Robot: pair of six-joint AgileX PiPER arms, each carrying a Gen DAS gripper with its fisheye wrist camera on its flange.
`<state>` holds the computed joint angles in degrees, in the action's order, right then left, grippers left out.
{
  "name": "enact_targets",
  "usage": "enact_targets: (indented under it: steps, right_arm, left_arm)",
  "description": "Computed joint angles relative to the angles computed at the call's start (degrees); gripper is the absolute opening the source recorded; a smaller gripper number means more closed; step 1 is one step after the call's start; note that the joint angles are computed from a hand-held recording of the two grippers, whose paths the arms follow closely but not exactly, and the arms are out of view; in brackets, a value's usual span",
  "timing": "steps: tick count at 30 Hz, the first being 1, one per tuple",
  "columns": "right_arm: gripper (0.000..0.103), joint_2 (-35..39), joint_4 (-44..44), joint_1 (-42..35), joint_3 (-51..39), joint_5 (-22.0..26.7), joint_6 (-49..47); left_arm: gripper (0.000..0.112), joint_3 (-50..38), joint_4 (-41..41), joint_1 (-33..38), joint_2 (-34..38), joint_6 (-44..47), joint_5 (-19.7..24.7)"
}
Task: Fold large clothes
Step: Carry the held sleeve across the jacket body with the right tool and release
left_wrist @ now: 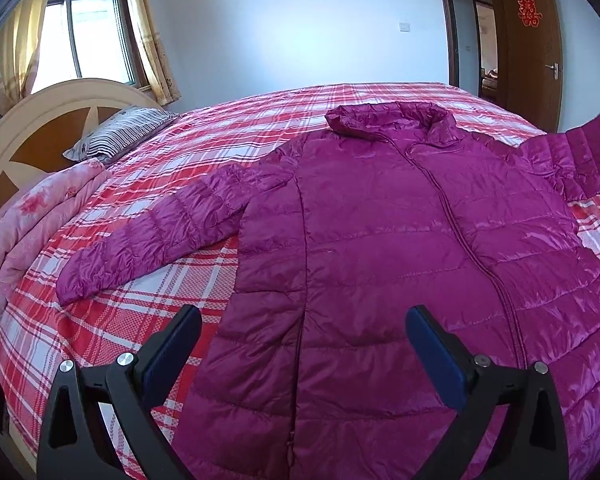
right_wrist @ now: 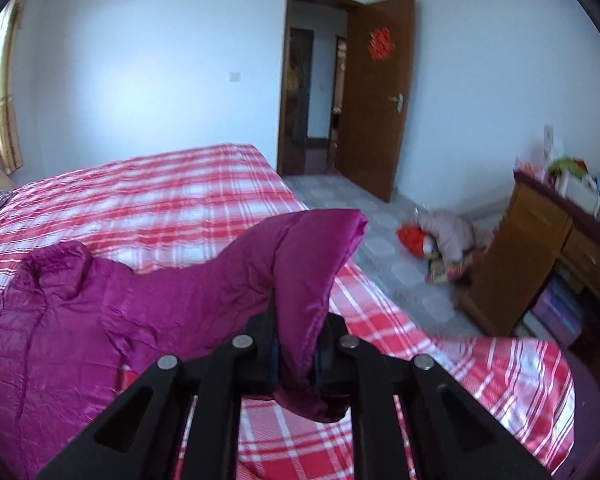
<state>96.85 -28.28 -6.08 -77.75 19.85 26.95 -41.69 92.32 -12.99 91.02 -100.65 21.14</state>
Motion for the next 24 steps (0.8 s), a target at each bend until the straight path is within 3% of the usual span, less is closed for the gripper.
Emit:
enact_targets:
  steps: [7, 21, 24]
  right_arm:
    - [0.013, 0.1, -10.9, 9.0, -2.1, 1.2, 6.1]
    - [0.013, 4.1, -22.0, 24.6, -5.2, 3.4, 7.8]
    - [0.013, 6.8, -20.9, 27.5, -7.1, 4.0, 5.6]
  left_arm:
    - [0.102, 1.0, 1.4, 2.3, -1.3, -1.2, -2.0]
    - [0.102, 1.9, 5.3, 7.3, -1.7, -4.6, -6.2]
    - [0.102, 2.0, 6.8, 8.7, -1.3, -5.8, -7.2]
